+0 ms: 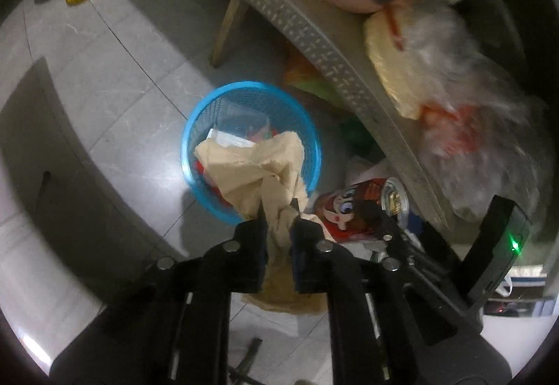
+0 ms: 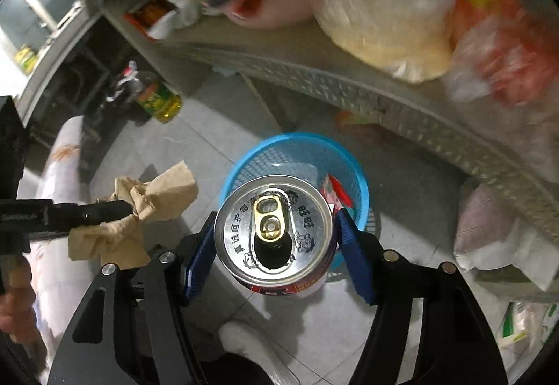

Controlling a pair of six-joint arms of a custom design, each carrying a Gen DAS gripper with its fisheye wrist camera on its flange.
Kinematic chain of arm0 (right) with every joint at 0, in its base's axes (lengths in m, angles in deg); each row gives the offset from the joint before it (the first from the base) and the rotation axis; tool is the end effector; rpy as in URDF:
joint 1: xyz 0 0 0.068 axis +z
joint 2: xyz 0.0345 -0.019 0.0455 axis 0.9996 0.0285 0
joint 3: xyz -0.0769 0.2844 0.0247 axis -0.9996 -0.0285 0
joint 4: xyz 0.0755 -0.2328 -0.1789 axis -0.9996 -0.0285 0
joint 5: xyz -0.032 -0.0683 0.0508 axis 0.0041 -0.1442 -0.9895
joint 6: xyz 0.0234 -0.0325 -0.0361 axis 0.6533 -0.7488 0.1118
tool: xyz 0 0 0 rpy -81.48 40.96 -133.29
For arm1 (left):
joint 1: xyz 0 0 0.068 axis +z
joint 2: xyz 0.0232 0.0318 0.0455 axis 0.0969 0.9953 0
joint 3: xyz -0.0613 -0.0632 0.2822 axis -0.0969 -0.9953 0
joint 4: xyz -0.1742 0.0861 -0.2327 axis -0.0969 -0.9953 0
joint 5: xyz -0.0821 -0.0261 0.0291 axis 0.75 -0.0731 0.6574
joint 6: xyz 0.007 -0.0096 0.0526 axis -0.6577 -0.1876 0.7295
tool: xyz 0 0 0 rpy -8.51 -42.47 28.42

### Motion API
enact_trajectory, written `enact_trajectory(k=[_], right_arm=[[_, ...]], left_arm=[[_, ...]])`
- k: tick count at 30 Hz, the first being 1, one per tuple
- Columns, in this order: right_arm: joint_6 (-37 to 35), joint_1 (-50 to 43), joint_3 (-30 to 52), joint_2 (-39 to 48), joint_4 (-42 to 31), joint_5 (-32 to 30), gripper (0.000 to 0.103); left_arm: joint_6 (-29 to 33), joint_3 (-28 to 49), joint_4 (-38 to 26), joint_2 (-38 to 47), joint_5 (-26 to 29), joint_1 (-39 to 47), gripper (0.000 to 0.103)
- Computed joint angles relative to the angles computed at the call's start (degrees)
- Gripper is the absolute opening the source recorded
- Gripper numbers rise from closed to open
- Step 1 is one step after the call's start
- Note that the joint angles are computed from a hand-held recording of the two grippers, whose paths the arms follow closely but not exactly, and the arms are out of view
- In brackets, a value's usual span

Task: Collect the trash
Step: 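Carry the can and paper towel to the blue wastebasket and open both tools, then move both open tools back over the table toward the green bottle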

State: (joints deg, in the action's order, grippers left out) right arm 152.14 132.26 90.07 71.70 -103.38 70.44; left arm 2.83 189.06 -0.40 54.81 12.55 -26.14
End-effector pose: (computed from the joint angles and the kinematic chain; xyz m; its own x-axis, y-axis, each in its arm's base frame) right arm 0.1978 0.1648 0.1959 -0.2554 0.8779 -0.4050 0.8267 0.4155 0.3793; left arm 0.4196 -0.2782 0.2479 -0.5441 0.8280 -0.1353 0.7813 0.4413 -0.4413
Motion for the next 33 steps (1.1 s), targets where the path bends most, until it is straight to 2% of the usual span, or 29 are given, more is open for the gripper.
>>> enact_trajectory(k=[1,3,5,8,15,18,21,24,27,31,33], right_arm=[[-1.7,-2.0,-2.6,-0.4,4.2,-1.0,0.065],[-4.6,-6.5,-7.6,-0.8,12.6,-3.2,0.072],[-4.1,-8.2,-9.4,0.7,15.9,-4.3,0.072],[-0.3,-7.2,-11.1,1.0,17.9,-3.4,0.072],[10.4,3.4,-6.5,-0.4,7.3,2.6,0.072],[13.1,7.4,-1.5,0.1,0.7,4.7,0.073],[14.0,11.3,5.8,2.5,-5.9,7.6,0.077],[11.0,14.2,14.0,5.2,-11.0,10.0,0.079],[4.1,14.8,23.3,8.9,-13.4,12.1,0.079],[-11.2,12.9,36.5,15.4,-11.0,12.1,0.079],[-20.0,11.9,44.4,20.4,-8.6,10.3,0.079]], left_arm=[[-1.4,1.4,-0.2,1.4,-0.3,-0.6,0.04],[-4.7,3.1,0.9,3.5,-0.7,-1.5,0.05],[-6.0,3.6,1.3,4.3,-0.9,-1.9,0.05],[-4.7,2.9,0.9,3.0,-0.3,-1.1,0.051],[1.2,-0.4,1.6,-4.2,1.4,3.0,0.053],[5.7,-3.8,1.4,-9.8,2.4,6.9,0.057],[13.7,-7.8,1.1,-17.2,5.3,14.1,0.066],[19.4,-10.2,1.2,-21.9,8.9,22.2,0.074],[24.4,-10.5,1.5,-24.4,13.1,34.2,0.076],[26.3,-6.7,3.9,-22.7,16.5,47.8,0.076],[23.8,-5.2,8.6,-21.6,17.4,53.6,0.076]])
